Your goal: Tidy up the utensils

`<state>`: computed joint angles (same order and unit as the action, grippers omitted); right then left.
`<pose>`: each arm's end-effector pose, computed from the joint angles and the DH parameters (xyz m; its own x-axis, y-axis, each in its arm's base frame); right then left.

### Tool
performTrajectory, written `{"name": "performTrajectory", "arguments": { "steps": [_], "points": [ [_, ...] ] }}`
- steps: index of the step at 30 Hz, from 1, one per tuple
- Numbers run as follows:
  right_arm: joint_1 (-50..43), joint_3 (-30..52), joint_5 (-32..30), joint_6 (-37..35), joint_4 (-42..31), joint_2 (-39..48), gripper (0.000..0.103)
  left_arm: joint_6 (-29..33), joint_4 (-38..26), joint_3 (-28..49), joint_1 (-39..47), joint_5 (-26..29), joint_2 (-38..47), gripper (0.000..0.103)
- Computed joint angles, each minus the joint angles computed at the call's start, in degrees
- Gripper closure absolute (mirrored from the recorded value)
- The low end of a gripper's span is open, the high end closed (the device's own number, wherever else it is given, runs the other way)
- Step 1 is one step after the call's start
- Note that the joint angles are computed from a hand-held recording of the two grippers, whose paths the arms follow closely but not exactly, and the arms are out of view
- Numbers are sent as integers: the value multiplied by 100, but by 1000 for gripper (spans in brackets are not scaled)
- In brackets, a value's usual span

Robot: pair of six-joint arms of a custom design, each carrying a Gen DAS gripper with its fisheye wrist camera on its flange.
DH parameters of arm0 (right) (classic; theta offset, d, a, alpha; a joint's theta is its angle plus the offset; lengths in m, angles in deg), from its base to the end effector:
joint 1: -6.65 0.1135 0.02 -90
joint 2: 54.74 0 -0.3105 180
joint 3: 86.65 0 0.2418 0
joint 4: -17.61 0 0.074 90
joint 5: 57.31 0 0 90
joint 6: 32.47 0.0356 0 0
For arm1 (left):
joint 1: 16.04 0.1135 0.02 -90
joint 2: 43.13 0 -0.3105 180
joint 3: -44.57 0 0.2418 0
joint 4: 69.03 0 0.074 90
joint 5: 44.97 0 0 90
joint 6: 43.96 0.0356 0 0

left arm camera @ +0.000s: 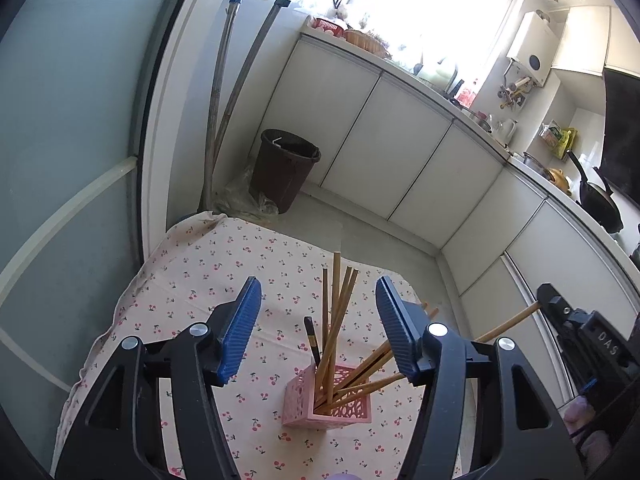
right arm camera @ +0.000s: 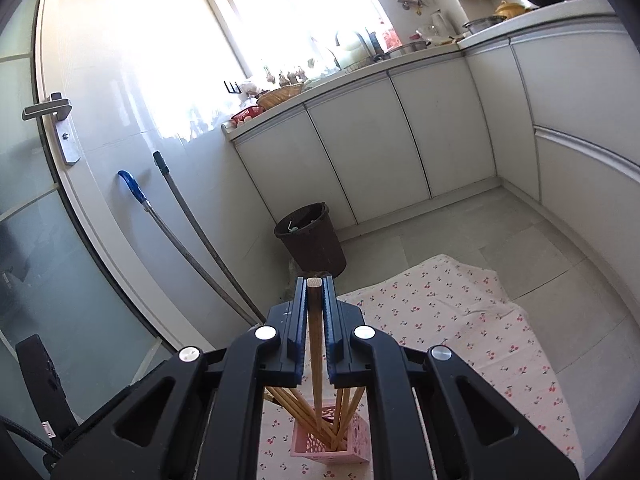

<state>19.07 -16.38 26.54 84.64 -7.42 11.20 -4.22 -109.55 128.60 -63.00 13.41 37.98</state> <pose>0.2305 0.0547 0.3766 -0.4493 0.3650 -0.8154 -0.1202 0.8798 0.4600 0.2158 -0.2037 0.3689 -0.5268 -0.3953 -0.7525 -0.1036 0.9086 -0.4047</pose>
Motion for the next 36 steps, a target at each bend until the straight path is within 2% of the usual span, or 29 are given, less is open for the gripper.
{"name": "performTrajectory", "arguments": {
  "steps": [1,2,3,7,11,14,24,26,30,36],
  "points": [
    [63,-108,23,19,152,68,85,2,6,-4,-1,8,-2,45],
    [148,-173,77,0,193,148,70,0,-2,0,-14,-14,-5,45],
    [212,-183,72,-31,144,200,66,8,-4,3,-37,-53,-16,45],
    [535,-32,476,-414,-317,32,64,91,-96,109,-277,-473,-52,41],
    [762,36,1029,-692,-737,-335,50,207,-252,307,-659,-1026,72,36],
    [818,-15,1349,-820,-1035,-567,47,225,-388,452,-889,-1297,212,33],
    [700,-542,2008,-1134,-1565,-1270,36,38,-651,570,-1555,-1666,650,26],
    [735,-662,2231,-1126,-1686,-1462,30,-26,-724,584,-1712,-1766,753,22],
    [766,-838,2619,-1119,-1947,-1759,27,-95,-910,687,-1993,-2030,977,17],
    [484,-1051,2527,-1118,-2196,-2123,21,-301,-1187,816,-2294,-2180,1242,12]
  ]
}}
